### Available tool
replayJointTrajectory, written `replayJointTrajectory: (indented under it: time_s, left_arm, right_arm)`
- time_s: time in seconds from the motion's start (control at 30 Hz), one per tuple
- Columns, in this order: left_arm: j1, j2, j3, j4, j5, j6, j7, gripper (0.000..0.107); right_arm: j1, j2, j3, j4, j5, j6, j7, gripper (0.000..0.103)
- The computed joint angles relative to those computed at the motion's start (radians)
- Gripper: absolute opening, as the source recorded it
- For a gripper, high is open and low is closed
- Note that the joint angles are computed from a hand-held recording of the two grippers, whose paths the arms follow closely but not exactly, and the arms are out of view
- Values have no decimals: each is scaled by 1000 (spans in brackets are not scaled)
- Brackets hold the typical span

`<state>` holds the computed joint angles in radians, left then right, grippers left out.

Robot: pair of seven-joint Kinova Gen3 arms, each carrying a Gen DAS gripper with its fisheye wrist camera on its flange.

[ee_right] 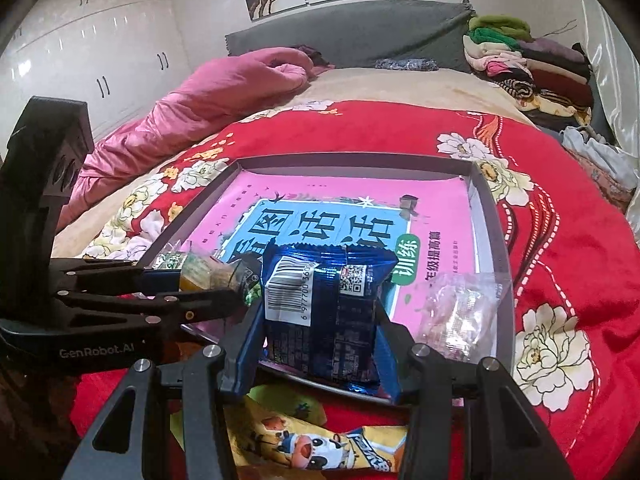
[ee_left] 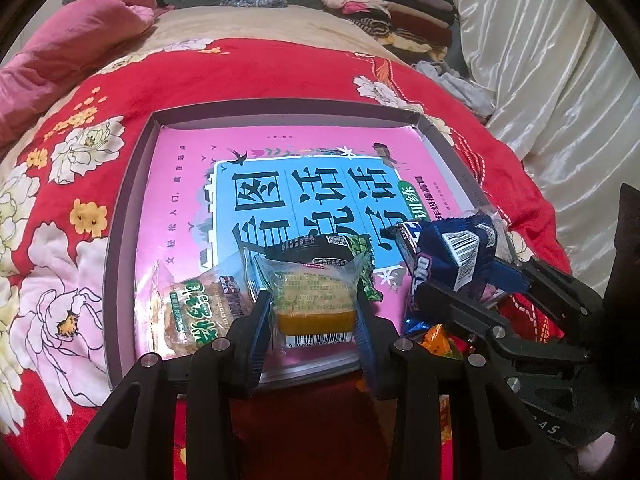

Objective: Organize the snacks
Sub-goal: 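Lower the blue bag with the right gripper while the left gripper lowers the cake packet into the tray, then open the left gripper to release the yellow cake packet onto the tray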

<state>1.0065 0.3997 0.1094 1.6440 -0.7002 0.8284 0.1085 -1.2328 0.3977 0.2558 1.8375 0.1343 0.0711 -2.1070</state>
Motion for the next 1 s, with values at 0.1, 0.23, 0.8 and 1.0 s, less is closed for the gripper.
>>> replayJointTrajectory:
  time_s: [0.1,0.23,0.8,1.0]
  left_arm:
    - [-2,-1,1,0,1,-1,-2,41]
    - [-2,-3,1,2,2,0,0,41]
    - [-2,-5,5,0,0,7,-8,41]
    - [-4,-5,7,-1,4,10,-14,41]
  right_arm:
    - [6,2,-11,-5,3,4,6,50]
    - [18,3,-29,-8,3,5,15,50]
    - [-6,-1,-1,-1,-2,4,7,50]
    - [-21,-6,13,8,-5,-12,17,50]
